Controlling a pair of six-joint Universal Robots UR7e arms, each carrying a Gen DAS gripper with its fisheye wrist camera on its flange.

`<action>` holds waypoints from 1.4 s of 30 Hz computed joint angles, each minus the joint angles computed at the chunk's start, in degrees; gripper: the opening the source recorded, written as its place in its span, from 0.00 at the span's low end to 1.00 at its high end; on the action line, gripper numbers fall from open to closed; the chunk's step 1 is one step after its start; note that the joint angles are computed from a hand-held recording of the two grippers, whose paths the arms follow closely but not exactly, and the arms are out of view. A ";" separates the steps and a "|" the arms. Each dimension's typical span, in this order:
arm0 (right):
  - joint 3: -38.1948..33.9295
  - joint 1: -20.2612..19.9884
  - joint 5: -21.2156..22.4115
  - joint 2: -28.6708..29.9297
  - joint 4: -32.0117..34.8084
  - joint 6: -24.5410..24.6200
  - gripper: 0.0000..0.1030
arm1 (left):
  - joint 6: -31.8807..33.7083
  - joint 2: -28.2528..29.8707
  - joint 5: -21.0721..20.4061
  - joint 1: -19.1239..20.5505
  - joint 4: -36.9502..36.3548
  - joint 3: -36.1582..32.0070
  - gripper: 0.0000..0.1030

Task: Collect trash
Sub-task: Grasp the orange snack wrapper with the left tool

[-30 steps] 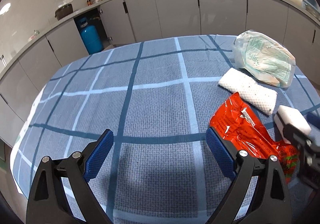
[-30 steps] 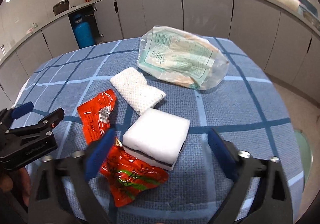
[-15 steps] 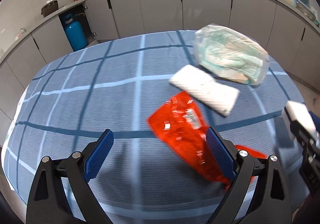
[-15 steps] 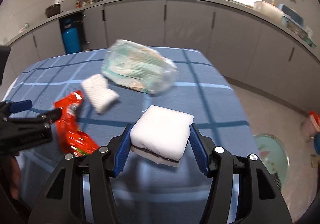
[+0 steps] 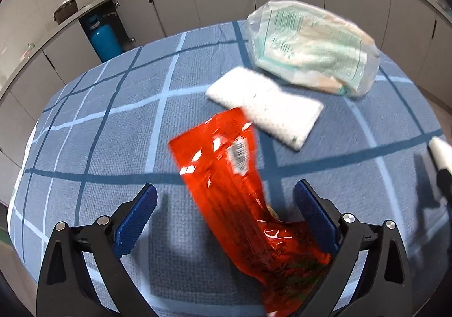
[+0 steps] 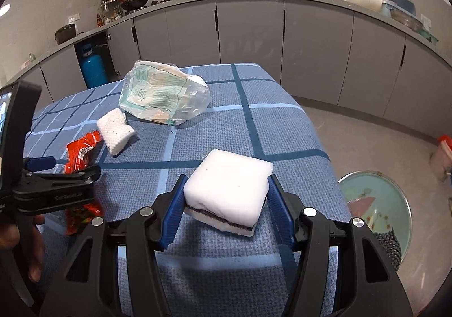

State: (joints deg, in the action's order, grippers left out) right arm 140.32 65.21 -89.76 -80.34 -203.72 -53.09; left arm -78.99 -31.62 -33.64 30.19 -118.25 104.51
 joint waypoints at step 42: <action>4.48 0.70 5.61 -4.26 -0.99 -2.48 0.55 | 10.45 -5.83 2.80 -5.09 -8.96 7.74 0.38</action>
State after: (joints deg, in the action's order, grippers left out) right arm 144.80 65.91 -84.15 -84.60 -204.71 -55.56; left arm -68.54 -37.46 -30.85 25.11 -127.21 112.25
